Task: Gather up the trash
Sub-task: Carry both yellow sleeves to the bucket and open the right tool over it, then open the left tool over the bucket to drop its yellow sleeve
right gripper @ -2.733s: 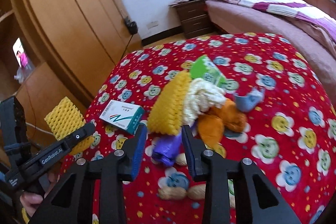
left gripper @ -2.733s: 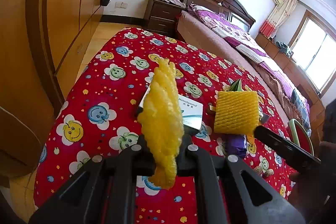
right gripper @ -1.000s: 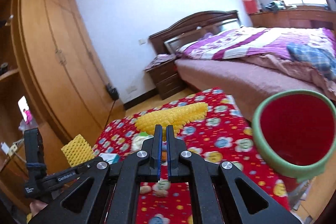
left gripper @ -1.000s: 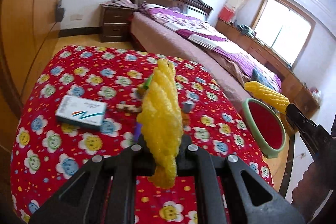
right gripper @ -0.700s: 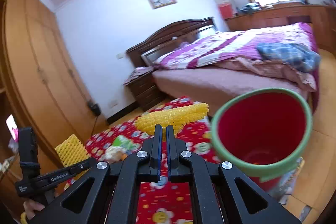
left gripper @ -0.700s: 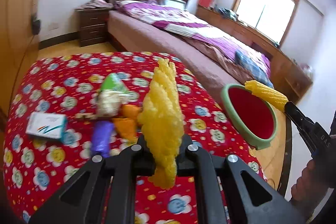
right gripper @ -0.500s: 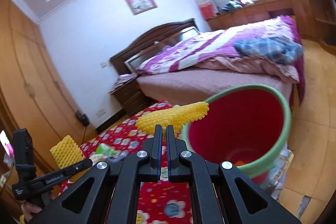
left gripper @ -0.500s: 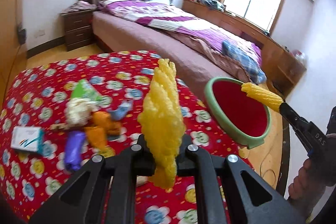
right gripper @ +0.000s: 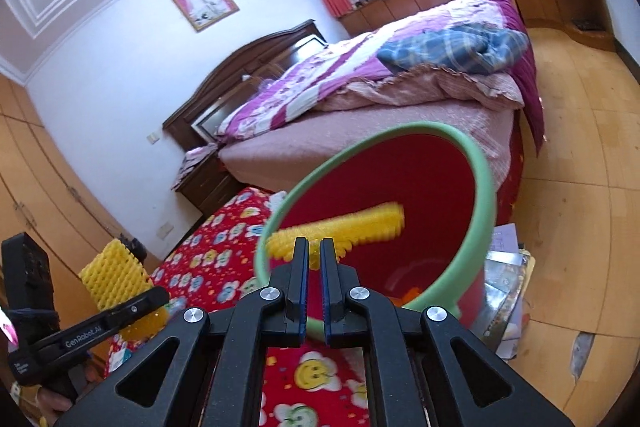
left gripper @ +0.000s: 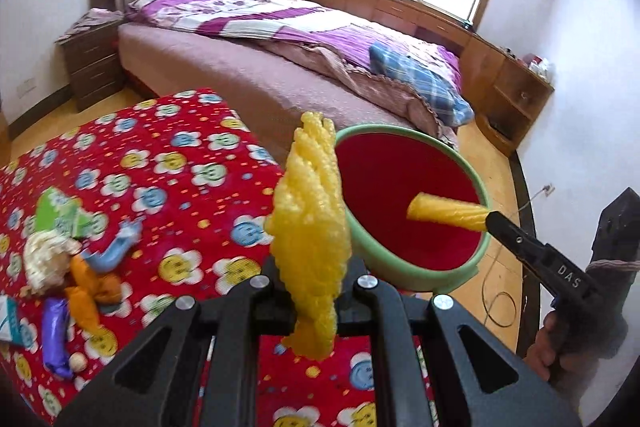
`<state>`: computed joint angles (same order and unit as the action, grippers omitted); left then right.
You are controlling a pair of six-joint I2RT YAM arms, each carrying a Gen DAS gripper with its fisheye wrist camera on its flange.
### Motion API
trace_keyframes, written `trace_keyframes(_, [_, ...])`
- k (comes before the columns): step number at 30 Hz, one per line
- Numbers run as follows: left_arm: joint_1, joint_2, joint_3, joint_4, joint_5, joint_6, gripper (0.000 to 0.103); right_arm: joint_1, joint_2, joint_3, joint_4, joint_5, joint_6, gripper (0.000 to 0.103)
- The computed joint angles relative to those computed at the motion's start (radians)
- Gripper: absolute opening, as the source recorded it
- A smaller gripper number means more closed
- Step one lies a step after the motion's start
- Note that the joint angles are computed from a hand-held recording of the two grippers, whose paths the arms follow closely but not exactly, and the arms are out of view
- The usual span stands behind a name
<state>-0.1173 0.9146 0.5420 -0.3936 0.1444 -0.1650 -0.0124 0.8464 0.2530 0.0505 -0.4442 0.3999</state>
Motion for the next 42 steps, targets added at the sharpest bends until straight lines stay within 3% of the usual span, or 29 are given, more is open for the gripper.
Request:
trace_keyframes(5, [-0.081,0.100,0.025,0.067,-0.031,-0.010,0.011,-0.067,0.079,-0.004,0.058,-0.030,-0.022,0.014])
trace_keyframes(16, [-0.220,0.348,0.126,0.187,-0.057,-0.006,0.011,-0.137,0.128,-0.012,0.094,-0.061,-0.073,0.016])
trace_keyframes(18, [-0.233,0.388,0.149,0.191,-0.058,-0.004,0.018,-0.134,0.121,-0.011,0.085,-0.052,-0.080,0.017])
trace_keyframes(20, [-0.242,0.419,0.167,0.188,-0.068,-0.013,0.037,-0.137,0.128,-0.011,0.090,-0.051,-0.089,0.019])
trace_keyframes(22, [-0.249,0.437,0.170,0.202,-0.081,-0.025,0.042,-0.140,0.136,-0.012,0.098,-0.054,-0.096,0.021])
trace_keyframes(42, [-0.229,0.508,0.273,0.214,-0.062,-0.026,0.043,-0.179,0.118,-0.024,0.078,-0.069,-0.111,0.024])
